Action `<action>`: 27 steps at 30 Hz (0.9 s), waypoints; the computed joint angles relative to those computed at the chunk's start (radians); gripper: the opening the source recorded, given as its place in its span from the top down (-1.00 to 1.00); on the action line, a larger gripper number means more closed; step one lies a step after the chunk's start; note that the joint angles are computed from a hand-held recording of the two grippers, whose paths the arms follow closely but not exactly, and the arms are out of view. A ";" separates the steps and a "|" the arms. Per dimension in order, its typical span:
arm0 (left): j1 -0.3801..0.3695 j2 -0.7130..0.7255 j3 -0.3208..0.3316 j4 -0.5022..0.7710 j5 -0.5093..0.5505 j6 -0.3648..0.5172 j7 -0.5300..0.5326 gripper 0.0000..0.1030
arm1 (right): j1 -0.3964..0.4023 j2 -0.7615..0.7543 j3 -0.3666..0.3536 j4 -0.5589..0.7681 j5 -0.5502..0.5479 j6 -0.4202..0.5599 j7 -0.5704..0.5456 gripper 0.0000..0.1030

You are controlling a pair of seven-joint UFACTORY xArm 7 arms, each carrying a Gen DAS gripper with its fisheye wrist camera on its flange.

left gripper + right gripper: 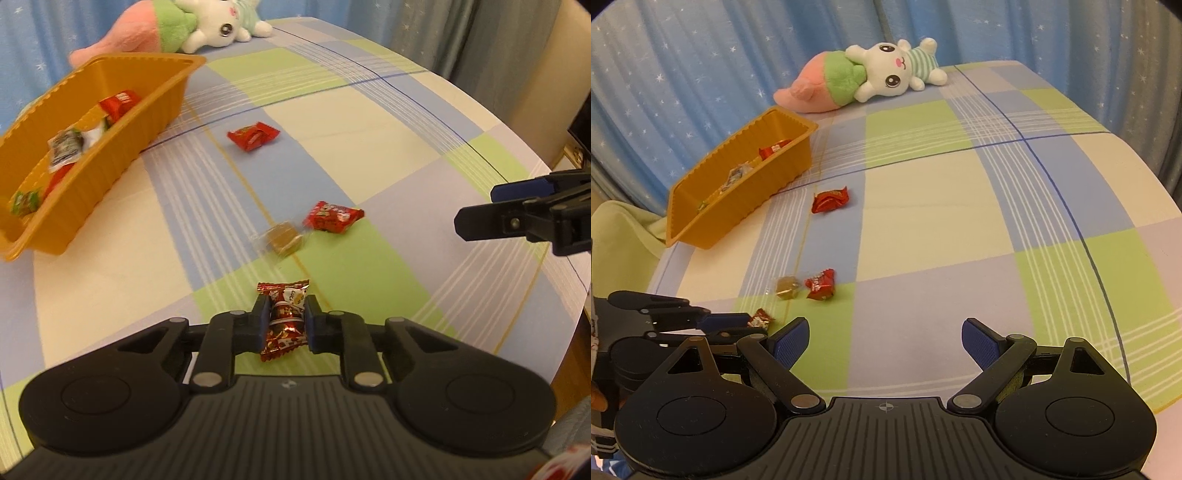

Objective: Organize snacks
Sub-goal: 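Grasp the red-and-gold wrapped candy with the left tool, then hold the candy in the left tool while the right tool grasps the clear square candy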

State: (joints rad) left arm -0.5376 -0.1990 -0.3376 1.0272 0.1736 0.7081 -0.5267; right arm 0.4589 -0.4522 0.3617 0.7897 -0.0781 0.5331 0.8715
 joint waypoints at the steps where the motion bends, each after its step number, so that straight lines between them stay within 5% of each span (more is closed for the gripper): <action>1: 0.002 -0.014 0.001 -0.009 0.000 0.002 -0.008 0.66 | 0.002 0.005 -0.001 0.003 0.000 -0.004 -0.004 -0.73; 15: 0.080 -0.211 -0.011 -0.127 0.015 0.090 -0.143 0.67 | 0.049 0.185 -0.003 0.095 -0.053 -0.167 -0.163 -0.73; 22: 0.116 -0.310 -0.013 -0.180 -0.001 0.141 -0.189 0.67 | 0.109 0.331 -0.054 0.180 -0.038 -0.234 -0.470 -0.69; 27: 0.135 -0.361 -0.017 -0.207 -0.013 0.173 -0.212 0.67 | 0.113 0.419 -0.077 0.260 -0.017 -0.164 -0.708 -0.32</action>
